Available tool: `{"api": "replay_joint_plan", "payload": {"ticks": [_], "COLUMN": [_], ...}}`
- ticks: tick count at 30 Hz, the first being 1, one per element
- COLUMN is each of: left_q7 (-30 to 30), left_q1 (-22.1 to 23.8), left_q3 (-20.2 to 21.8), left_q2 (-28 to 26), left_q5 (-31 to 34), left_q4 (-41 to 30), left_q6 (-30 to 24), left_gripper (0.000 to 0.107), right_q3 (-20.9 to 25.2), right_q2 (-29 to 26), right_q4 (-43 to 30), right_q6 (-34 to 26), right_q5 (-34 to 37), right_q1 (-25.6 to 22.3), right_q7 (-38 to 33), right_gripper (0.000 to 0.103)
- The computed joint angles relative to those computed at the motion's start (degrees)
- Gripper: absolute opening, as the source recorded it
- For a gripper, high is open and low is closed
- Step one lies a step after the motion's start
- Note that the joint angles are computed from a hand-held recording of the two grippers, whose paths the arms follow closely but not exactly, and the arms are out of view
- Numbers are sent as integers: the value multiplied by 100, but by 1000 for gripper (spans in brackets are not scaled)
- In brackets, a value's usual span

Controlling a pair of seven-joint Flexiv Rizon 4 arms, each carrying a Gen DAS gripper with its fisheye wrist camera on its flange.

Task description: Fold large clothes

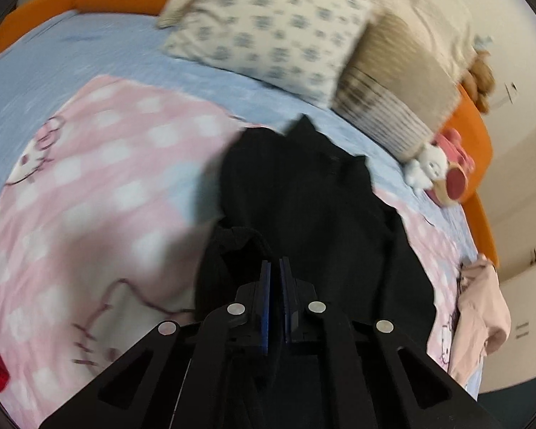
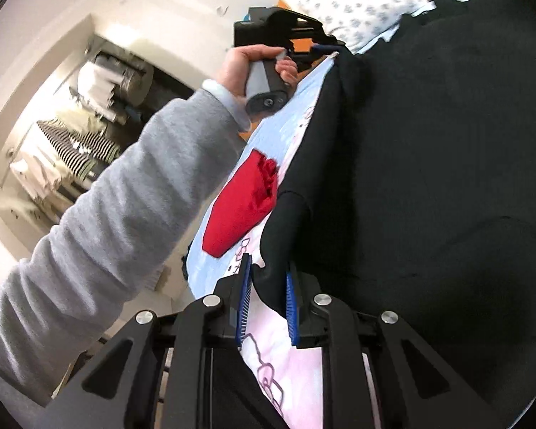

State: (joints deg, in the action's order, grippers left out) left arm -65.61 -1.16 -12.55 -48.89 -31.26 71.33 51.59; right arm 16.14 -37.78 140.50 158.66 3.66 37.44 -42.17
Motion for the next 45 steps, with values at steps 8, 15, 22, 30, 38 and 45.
{"api": "replay_joint_plan", "payload": {"ticks": [8,15,22,30,38,45], "left_q7": [-183,-230,401,754,-385,-896], "left_q1": [-478,-780,-524,-452,-1138,-889], "left_q3": [-3,-14,-224,176,1213,968], "left_q2": [-59,-289,87,526,-75,-219], "left_q5": [239,406,286,577,2082,2021], "left_q4": [128,37,582,844,-281,-464], "left_q6": [-6,-105,-41,223,-457,-894], "left_gripper": [10,10,35,70,69,31], "right_q3": [126,203,102,-154,-369,-269], "right_q2": [-175,-468,-328,261,554,391], "right_q4": [335,389,486,102,-100,-49], "right_q6": [676,948,740,-297,-1622,-1630], "right_q5": [764,1136,1419,1396,1710,1688], "right_q1": [270,537,657,828,952,761], "right_q7": [102,230,325,-285,-689,-739], "right_gripper": [18,17,24,59,59,17]}}
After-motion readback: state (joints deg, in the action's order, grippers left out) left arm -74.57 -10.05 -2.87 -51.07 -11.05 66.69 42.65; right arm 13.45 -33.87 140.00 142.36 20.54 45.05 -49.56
